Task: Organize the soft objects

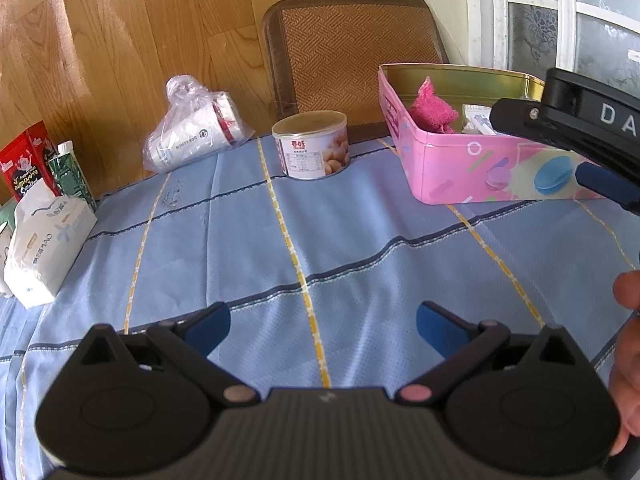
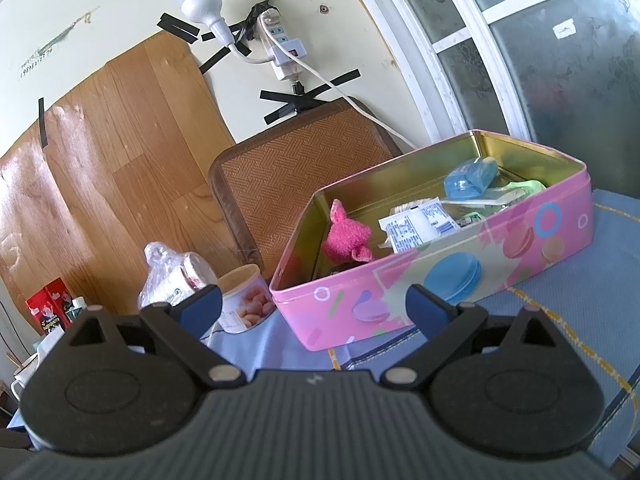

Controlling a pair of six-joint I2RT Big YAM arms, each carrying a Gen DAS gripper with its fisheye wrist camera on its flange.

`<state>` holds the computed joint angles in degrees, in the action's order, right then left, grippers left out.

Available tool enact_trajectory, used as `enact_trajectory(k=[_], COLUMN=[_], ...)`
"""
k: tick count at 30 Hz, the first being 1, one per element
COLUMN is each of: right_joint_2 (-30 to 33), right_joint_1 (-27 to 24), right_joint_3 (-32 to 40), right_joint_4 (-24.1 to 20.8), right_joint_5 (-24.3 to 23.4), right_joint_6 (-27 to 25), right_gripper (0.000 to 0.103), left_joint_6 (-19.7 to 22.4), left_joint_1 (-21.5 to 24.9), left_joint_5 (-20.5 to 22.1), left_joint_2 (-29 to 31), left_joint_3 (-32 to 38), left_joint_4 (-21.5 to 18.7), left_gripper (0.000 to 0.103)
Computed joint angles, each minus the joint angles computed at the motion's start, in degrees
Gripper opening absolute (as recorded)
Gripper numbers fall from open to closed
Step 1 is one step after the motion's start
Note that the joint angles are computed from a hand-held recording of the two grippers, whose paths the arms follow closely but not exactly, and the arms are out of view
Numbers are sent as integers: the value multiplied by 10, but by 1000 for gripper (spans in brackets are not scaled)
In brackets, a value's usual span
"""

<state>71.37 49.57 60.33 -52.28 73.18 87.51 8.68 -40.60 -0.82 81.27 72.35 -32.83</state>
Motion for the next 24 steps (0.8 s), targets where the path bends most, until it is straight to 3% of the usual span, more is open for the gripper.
enact_trajectory(k=[24], right_joint_2=[-1], right_joint_1=[0], right_joint_3=[-4], right_joint_4=[0], right_joint_5=[-3], right_joint_6=[2], right_gripper=[100], left_joint_6=[3], left_joint_1=[-1], left_joint_5=[1], left_joint_2=[1], left_joint_3=[-2], left_joint_4=[-2], left_gripper=[103])
